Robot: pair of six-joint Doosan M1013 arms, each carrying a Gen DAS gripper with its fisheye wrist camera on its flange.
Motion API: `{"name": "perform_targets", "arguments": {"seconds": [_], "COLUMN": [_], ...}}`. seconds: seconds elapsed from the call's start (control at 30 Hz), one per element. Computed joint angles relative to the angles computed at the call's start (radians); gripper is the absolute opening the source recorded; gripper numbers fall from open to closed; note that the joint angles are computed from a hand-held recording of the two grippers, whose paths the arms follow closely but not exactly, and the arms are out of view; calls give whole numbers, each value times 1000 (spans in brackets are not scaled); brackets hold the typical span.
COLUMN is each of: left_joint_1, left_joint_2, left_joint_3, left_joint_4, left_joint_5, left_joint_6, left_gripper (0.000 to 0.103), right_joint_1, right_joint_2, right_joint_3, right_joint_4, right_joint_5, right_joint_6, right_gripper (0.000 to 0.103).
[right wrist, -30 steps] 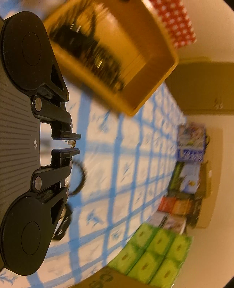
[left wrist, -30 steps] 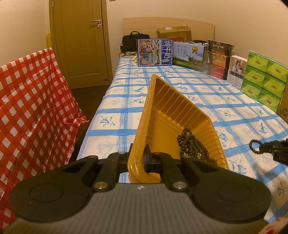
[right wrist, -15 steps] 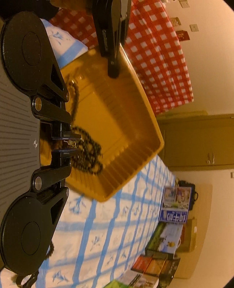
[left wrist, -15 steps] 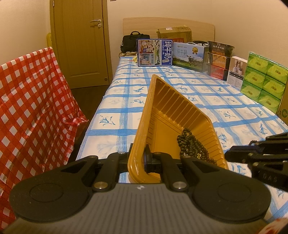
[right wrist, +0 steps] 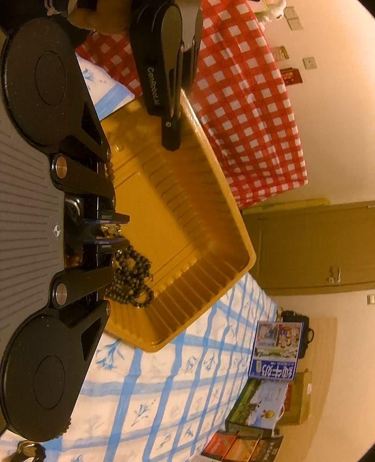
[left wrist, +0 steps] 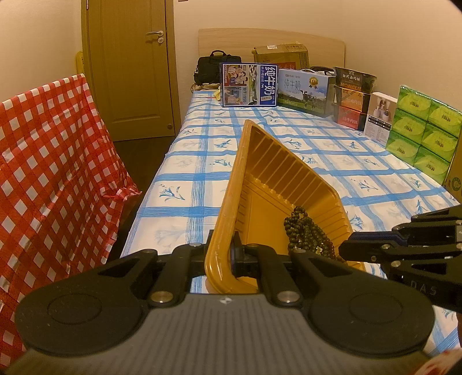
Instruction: Organize jewelry
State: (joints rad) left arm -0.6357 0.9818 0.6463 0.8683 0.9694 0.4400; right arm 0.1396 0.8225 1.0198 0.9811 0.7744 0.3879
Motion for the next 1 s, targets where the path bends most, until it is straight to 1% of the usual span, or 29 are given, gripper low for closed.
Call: {"name": "perform_targets", "arguments": {"seconds": [0.03, 0.07, 0.1, 0.13, 0.23, 0.4, 0.47, 0.53, 0.6, 0.67, 0.77, 1.0], "left_joint_1": [0, 0, 0, 0, 0, 0, 0, 0, 0, 0, 0, 0], "left_joint_2": [0, 0, 1, 1, 0, 0, 0, 0, 0, -1, 0, 0], "left_joint_3": [0, 0, -1, -1, 0, 0, -1, 1, 1, 2, 1, 1], "left_joint_4": [0, 0, 0, 0, 1, 1, 0, 1, 1, 0, 1, 1], "left_joint_5": [0, 0, 1, 1, 0, 1, 1, 0, 0, -1, 1, 0], "left_joint_6": [1, 1, 0, 0, 0, 0, -1, 0, 1, 0, 1, 0], "left_gripper": [7, 7, 7, 7, 7, 7, 7, 7, 7, 7, 7, 7], "right_joint_1": [-1, -4, -7, -10, -17, -31, -36, -42, -50, -58, -67, -82], "right_joint_2": [1, -1, -3, -6, -15, -39, -44, -46, -47, -48, -48, -40], "right_joint_3": [-1, 2, 8, 14, 26, 75, 93, 108, 119, 127, 129, 108], "right_joint_4": [1, 20, 42, 58, 56, 9, -63, -151, -238, -298, -368, -455], "right_joint_5": [-1, -4, -12, -22, -62, -169, -212, -245, -267, -287, -311, -347], "right_joint_6": [4, -2, -12, -17, -1, 56, 125, 227, 341, 427, 522, 620], "right_gripper": [19, 35, 45, 46, 47, 47, 47, 47, 47, 47, 46, 46]}}
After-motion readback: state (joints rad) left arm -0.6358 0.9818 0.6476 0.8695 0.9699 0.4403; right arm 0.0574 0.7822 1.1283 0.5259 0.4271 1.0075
